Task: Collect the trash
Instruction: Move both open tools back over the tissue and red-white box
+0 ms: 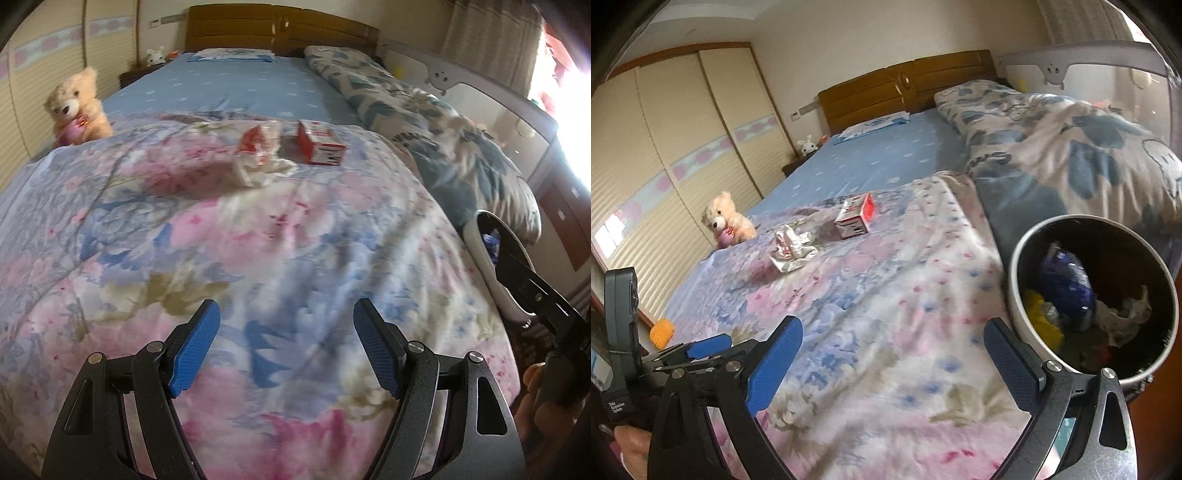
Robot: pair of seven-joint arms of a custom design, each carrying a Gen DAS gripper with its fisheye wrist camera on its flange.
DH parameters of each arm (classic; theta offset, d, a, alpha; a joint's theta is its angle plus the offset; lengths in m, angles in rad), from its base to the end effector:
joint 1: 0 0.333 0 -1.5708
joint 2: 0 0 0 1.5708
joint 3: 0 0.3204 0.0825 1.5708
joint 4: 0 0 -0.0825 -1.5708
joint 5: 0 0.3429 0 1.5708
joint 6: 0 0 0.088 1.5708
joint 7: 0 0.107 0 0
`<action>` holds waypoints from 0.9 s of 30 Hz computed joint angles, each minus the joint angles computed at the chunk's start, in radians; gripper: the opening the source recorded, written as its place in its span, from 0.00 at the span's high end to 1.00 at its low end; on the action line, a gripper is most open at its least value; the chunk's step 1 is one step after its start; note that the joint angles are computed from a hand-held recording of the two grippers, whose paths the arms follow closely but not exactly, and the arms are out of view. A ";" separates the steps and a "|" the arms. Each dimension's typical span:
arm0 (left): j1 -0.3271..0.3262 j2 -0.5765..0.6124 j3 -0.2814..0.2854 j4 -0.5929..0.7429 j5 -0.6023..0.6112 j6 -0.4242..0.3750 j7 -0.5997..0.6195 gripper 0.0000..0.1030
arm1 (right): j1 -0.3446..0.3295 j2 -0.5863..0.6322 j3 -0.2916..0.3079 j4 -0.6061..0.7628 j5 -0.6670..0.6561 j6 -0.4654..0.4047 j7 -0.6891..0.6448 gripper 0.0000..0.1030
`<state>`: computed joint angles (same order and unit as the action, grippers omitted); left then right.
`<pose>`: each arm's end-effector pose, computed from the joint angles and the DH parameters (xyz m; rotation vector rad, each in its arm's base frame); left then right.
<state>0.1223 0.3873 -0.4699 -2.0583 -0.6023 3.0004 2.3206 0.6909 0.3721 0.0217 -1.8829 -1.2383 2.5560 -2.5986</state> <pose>0.5854 -0.1452 0.3513 -1.4928 2.3522 -0.9108 0.4618 0.4152 0.3653 -1.2987 2.0110 -0.6294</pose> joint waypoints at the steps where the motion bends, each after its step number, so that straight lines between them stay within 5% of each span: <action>1: -0.006 0.004 0.012 0.006 0.008 -0.001 -0.011 0.26 | -0.003 0.015 0.000 0.017 0.003 0.005 -0.011 0.04; 27: -0.094 0.161 0.148 0.249 0.318 -0.068 -0.301 0.26 | 0.021 0.248 -0.150 0.266 0.292 0.204 -0.345 0.04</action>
<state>0.0286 0.5484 -0.3216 -1.8091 -0.2840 2.9328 2.0200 0.7117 0.6206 -0.1281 -1.6171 -0.9466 2.7605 -2.9433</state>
